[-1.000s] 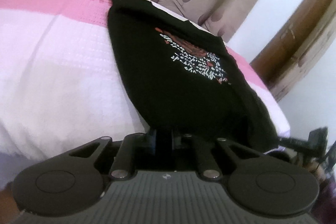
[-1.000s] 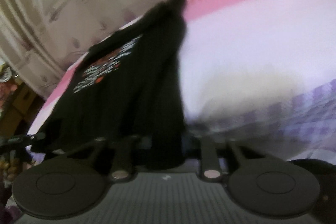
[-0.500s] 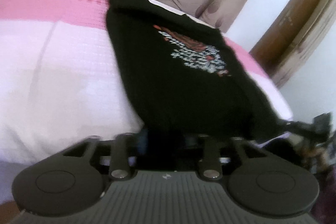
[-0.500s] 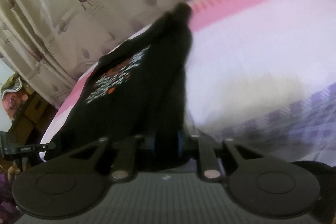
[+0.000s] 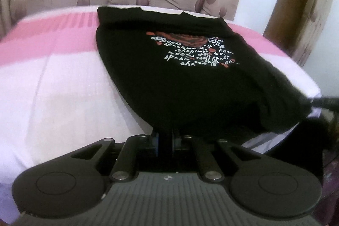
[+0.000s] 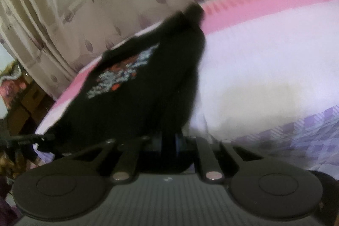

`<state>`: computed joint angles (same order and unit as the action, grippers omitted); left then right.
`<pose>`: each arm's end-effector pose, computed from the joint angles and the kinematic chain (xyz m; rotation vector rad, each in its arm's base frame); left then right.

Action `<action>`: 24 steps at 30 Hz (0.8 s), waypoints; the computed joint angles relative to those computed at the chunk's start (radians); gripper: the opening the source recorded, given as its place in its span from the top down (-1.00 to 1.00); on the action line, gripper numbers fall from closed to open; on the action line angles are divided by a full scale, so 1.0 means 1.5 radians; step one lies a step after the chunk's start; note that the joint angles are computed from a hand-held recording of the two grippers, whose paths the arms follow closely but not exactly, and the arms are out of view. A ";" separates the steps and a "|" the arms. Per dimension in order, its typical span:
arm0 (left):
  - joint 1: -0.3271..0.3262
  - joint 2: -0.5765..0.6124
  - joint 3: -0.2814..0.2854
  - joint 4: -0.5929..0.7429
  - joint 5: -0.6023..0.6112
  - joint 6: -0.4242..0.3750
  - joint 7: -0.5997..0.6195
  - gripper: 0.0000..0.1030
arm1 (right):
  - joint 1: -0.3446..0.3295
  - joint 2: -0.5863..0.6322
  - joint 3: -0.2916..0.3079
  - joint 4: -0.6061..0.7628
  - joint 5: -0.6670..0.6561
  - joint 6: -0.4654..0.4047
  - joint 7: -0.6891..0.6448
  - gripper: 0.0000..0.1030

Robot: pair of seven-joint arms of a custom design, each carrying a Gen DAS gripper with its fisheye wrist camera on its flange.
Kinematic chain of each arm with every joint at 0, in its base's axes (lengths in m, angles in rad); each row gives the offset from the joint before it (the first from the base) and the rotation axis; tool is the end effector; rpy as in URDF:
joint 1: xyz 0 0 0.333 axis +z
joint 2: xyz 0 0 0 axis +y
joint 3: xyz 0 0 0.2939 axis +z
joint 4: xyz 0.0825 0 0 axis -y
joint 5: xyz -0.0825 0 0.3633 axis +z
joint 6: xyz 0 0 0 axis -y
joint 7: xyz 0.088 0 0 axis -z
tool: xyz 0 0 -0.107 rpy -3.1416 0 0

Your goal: Fold small clothes

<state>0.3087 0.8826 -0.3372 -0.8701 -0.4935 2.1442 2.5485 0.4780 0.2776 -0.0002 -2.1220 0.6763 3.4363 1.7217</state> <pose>0.7685 0.0753 0.4349 -1.2164 2.4318 -1.1397 0.5521 0.2046 0.3851 -1.1808 1.8306 -0.3624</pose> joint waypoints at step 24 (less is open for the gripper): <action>-0.018 -0.055 0.006 -0.089 0.035 0.100 0.049 0.80 | 0.222 0.023 -0.256 0.039 -0.046 -0.117 0.061 0.53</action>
